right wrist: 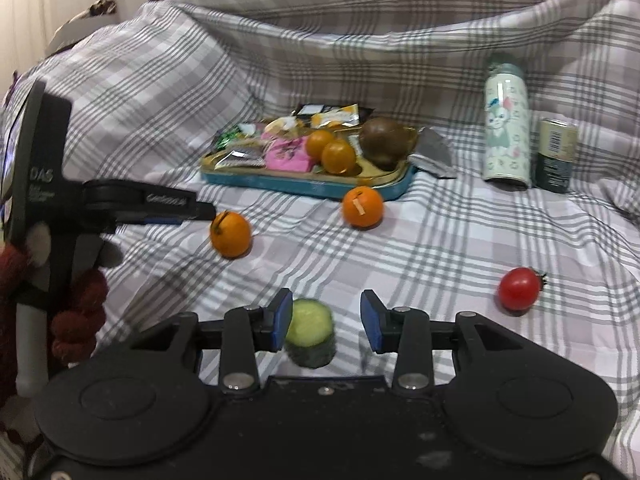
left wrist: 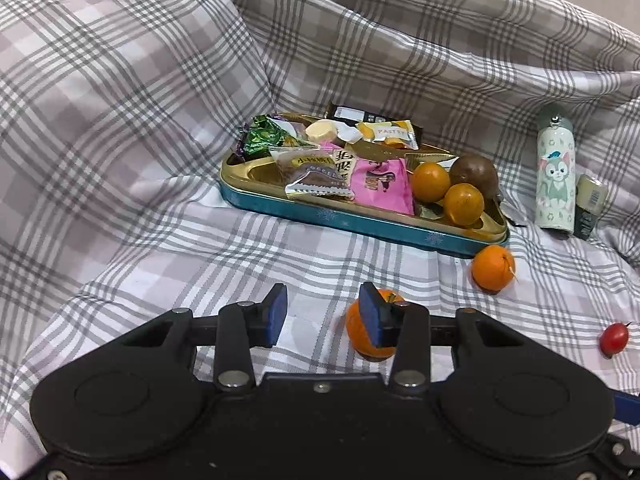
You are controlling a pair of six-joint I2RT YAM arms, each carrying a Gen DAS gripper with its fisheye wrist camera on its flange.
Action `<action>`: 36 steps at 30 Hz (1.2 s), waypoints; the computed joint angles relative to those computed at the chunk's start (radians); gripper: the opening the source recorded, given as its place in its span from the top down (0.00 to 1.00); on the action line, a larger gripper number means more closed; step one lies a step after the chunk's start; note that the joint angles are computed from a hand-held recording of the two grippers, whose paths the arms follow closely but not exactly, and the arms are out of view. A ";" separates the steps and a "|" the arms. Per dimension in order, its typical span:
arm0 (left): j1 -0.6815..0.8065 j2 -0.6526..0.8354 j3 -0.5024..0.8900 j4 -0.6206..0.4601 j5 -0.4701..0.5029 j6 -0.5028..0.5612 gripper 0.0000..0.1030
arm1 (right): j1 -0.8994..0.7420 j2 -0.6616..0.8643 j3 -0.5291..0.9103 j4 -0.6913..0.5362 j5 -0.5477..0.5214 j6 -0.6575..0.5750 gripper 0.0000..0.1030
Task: Organize fruits
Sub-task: 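Grasp the mandarin orange with left tool while right grasps the cucumber slice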
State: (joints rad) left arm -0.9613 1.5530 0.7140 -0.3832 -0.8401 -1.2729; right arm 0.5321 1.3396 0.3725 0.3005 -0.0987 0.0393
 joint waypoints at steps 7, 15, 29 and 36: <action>0.036 -0.025 -0.023 -0.015 0.045 -0.059 0.52 | 0.045 0.029 0.005 0.019 0.039 -0.005 0.52; 0.066 -0.036 -0.046 0.031 0.119 -0.057 0.54 | 0.060 0.027 -0.004 0.037 0.064 -0.024 0.52; 0.041 -0.003 -0.019 0.025 0.101 0.004 0.54 | 0.021 0.052 0.012 0.057 0.147 0.019 0.52; 0.016 0.005 -0.004 0.001 0.060 0.004 0.54 | -0.039 0.043 0.015 0.052 0.154 0.060 0.51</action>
State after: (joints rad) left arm -0.9448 1.5583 0.7103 -0.3819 -0.7804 -1.2691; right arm 0.4930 1.3825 0.3878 0.3520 0.0555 0.0995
